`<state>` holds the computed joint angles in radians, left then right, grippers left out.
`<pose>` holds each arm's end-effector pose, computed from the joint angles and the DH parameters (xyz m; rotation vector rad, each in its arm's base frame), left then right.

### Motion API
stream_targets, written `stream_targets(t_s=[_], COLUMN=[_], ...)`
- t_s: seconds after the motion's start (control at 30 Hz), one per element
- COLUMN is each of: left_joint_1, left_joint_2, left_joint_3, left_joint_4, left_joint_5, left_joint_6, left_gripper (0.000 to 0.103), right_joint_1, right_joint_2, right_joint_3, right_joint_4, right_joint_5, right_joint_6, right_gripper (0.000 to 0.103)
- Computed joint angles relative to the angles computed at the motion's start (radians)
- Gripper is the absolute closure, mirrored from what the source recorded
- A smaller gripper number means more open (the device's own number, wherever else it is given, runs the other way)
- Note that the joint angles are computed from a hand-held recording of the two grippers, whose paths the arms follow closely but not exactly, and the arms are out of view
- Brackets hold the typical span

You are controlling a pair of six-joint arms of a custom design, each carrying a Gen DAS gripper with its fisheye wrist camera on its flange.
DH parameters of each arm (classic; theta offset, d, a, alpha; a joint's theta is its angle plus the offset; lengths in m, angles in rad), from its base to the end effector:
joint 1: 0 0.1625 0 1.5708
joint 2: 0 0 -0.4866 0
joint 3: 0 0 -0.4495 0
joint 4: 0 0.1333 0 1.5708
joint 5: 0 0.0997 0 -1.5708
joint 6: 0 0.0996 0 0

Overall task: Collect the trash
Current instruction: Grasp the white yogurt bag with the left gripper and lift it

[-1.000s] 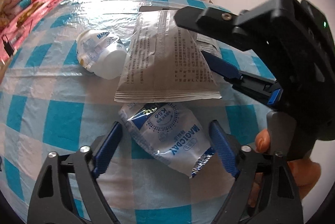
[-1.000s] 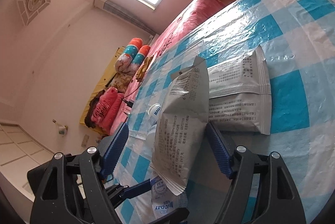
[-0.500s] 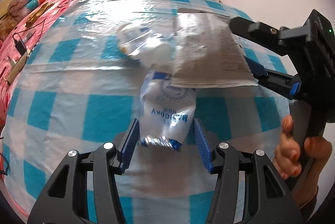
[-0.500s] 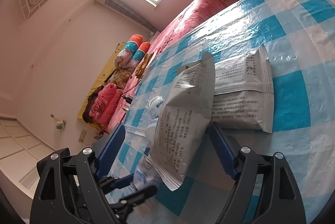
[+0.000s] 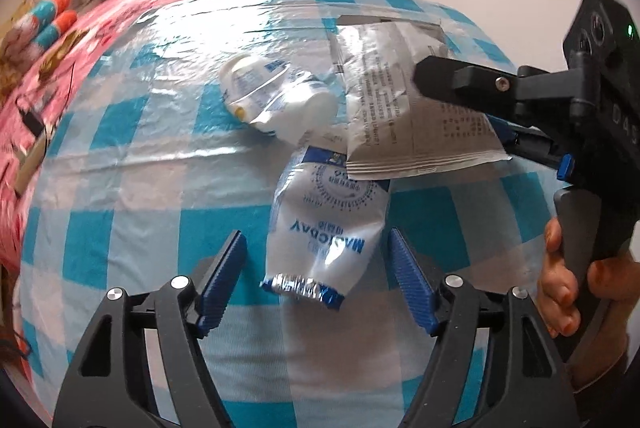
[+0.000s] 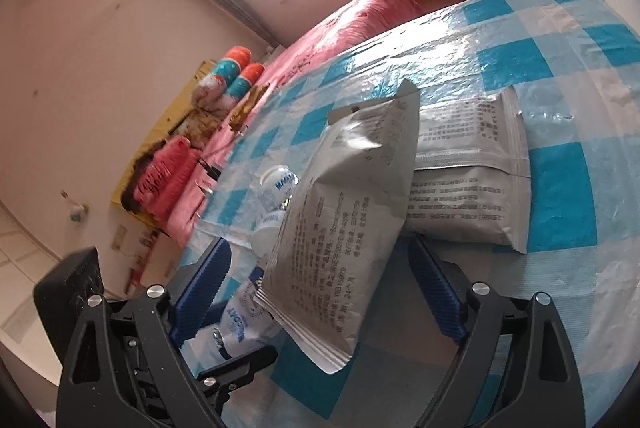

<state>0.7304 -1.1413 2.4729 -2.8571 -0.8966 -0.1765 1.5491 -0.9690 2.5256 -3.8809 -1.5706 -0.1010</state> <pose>-0.1714 -0.4159 0.0860 0.8353 2.3621 -0.3779 0.1241 -0.4255 0.1097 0.1143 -2.8779 1.1374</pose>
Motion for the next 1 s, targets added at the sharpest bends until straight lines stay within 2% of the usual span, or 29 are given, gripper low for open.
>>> stream_targets(t_s=[0.17, 0.3, 0.4, 0.5, 0.57, 0.6, 0.7, 0.83, 1.0], left_joint_1=[-0.014, -0.016, -0.012, -0.009, -0.003, -0.001, 0.009, 0.015, 0.015], left_joint_2=[0.029, 0.028, 0.025, 0.024, 0.015, 0.012, -0.011, -0.043, -0.079], left_joint_3=[0.002, 0.007, 0.009, 0.014, 0.015, 0.016, 0.023, 0.034, 0.049], left_joint_4=[-0.037, -0.06, -0.068, -0.083, -0.084, -0.084, -0.078, -0.076, -0.071], left_joint_5=[0.025, 0.019, 0.013, 0.011, 0.004, 0.004, 0.002, 0.0, -0.005], left_joint_6=[0.049, 0.068, 0.071, 0.077, 0.073, 0.071, 0.06, 0.055, 0.053], left_gripper=[0.032, 0.044, 0.044, 0.044, 0.044, 0.044, 0.044, 0.044, 0.044], right_joint_1=[-0.003, -0.018, -0.013, 0.028, 0.057, 0.075, 0.108, 0.101, 0.097], right_joint_2=[0.005, 0.006, 0.009, 0.025, 0.041, 0.053, 0.076, 0.081, 0.081], right_joint_3=[0.003, 0.012, 0.007, -0.002, -0.011, -0.018, -0.03, -0.026, -0.019], right_joint_4=[-0.009, -0.033, -0.036, -0.049, -0.055, -0.056, -0.064, -0.081, -0.092], right_joint_5=[0.026, 0.049, 0.025, -0.06, -0.109, -0.144, -0.205, -0.19, -0.165], right_joint_6=[-0.013, -0.017, -0.023, -0.051, -0.075, -0.089, -0.114, -0.109, -0.131], right_gripper=[0.014, 0.014, 0.023, 0.029, 0.037, 0.045, 0.05, 0.058, 0.063])
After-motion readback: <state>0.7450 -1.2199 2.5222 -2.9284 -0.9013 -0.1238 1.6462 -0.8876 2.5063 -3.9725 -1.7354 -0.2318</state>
